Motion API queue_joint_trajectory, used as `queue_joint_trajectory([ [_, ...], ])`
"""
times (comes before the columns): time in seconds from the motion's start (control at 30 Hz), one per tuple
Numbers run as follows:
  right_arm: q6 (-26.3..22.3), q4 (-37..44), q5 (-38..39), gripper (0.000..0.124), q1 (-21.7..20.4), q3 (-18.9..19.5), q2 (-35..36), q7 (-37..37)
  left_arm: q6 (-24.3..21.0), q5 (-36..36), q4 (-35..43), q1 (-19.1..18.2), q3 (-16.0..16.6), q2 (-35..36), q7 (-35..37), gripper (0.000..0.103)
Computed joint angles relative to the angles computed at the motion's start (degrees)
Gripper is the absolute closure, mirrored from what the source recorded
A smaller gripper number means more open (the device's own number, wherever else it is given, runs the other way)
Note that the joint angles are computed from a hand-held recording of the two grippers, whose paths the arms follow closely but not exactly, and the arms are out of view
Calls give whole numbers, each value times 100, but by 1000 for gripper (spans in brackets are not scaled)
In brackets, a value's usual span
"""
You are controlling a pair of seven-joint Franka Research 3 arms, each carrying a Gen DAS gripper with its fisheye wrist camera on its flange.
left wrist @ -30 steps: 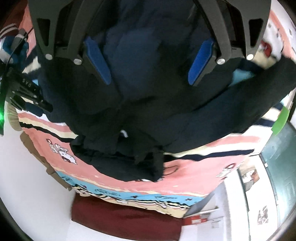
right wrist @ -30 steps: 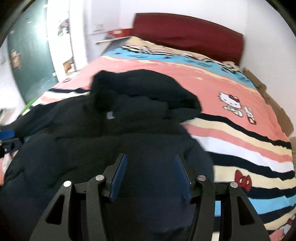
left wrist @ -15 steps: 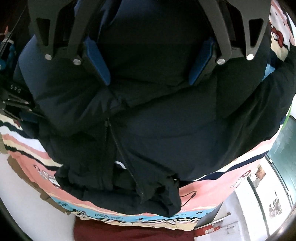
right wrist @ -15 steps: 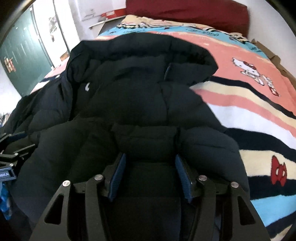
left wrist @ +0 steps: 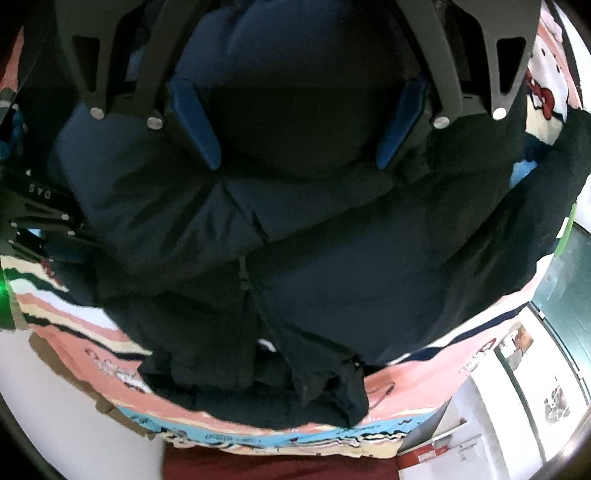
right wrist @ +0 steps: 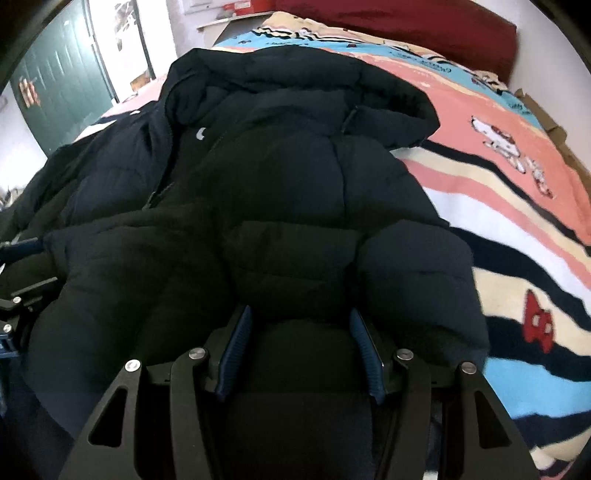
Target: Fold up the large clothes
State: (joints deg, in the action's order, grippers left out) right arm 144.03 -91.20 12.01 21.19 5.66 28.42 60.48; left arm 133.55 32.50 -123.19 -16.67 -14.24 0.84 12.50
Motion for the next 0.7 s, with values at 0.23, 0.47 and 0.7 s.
queue_joint_trajectory([
  [0.23,170,-417,813,64,-245,358,-452,-635,-137,92,-11,-9,-29,-40,-247,17],
  [0.47,177,-506,518,61,24,131,-201,-233,-235,270,-38,-71,-33,95,-341,17],
  [0.7,571,-1181,51,60,215,58,-832,330,-75,103,-440,-62,-82,-485,-416,17],
])
